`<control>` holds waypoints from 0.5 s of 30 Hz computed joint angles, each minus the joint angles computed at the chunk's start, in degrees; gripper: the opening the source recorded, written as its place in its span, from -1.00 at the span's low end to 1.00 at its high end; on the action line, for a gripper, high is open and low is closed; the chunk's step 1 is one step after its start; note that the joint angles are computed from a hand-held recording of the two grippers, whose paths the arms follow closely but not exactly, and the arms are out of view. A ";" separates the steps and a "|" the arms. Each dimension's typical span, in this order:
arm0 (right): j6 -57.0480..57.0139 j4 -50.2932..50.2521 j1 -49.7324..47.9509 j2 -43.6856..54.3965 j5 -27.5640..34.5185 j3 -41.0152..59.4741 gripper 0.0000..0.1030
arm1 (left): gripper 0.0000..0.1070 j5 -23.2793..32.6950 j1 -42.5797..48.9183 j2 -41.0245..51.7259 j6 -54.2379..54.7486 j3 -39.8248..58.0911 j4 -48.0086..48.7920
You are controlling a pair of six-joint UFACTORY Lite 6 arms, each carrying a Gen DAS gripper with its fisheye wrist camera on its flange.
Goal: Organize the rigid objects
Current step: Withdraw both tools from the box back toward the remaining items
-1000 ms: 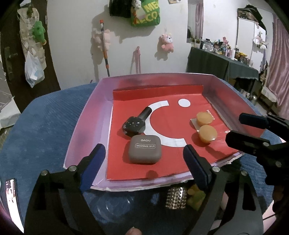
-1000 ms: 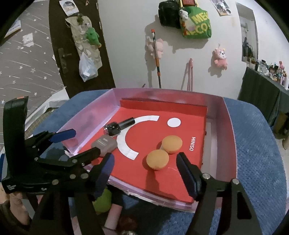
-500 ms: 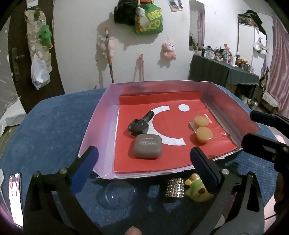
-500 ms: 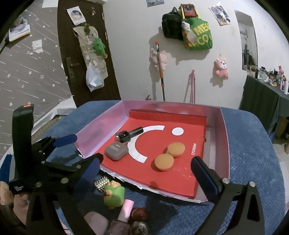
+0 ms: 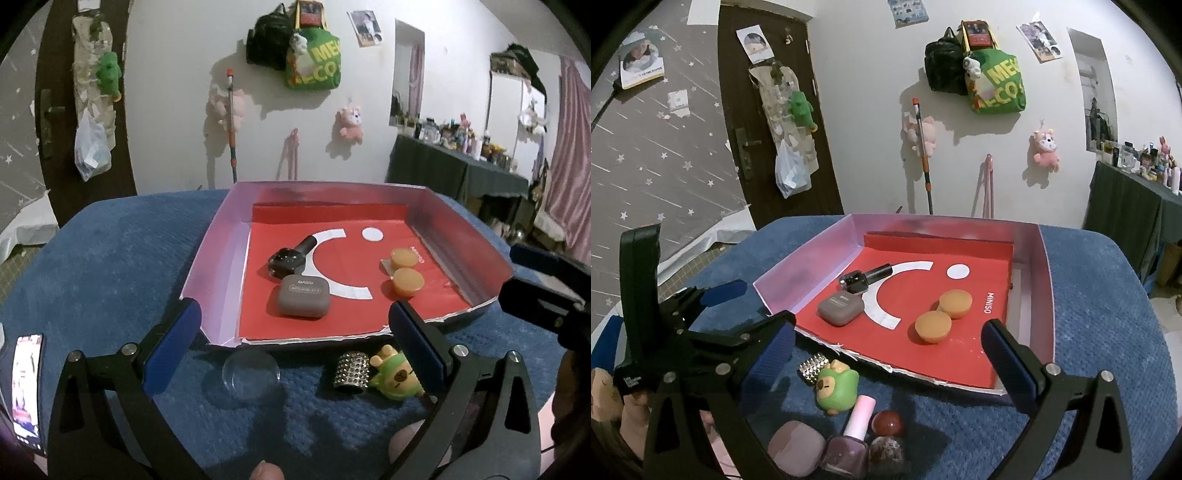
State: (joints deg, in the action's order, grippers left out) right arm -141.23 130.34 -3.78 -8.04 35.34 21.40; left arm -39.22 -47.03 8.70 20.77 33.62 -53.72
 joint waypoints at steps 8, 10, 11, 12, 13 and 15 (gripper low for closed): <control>-0.66 -0.05 -1.46 -4.12 1.66 -4.62 1.00 | 0.93 -0.48 -2.33 -2.48 0.99 -2.53 -2.88; -0.64 -0.50 -1.66 -5.01 1.99 -5.64 1.00 | 0.93 -1.84 -3.62 -3.14 0.35 -3.77 -4.12; -0.38 -1.14 -1.96 -5.64 2.25 -6.31 1.00 | 0.93 -2.29 -3.92 -3.43 -0.30 -4.33 -4.28; -0.05 -1.74 -2.25 -6.18 2.43 -6.78 1.00 | 0.93 -2.57 -4.14 -3.63 -0.86 -4.78 -4.28; 0.41 -2.45 -2.55 -6.94 2.54 -7.32 1.00 | 0.93 -2.61 -4.29 -4.19 -1.84 -5.61 -4.02; 0.62 -3.31 -3.28 -8.47 2.88 -8.59 1.00 | 0.93 -2.21 -4.28 -4.53 -2.82 -6.35 -3.64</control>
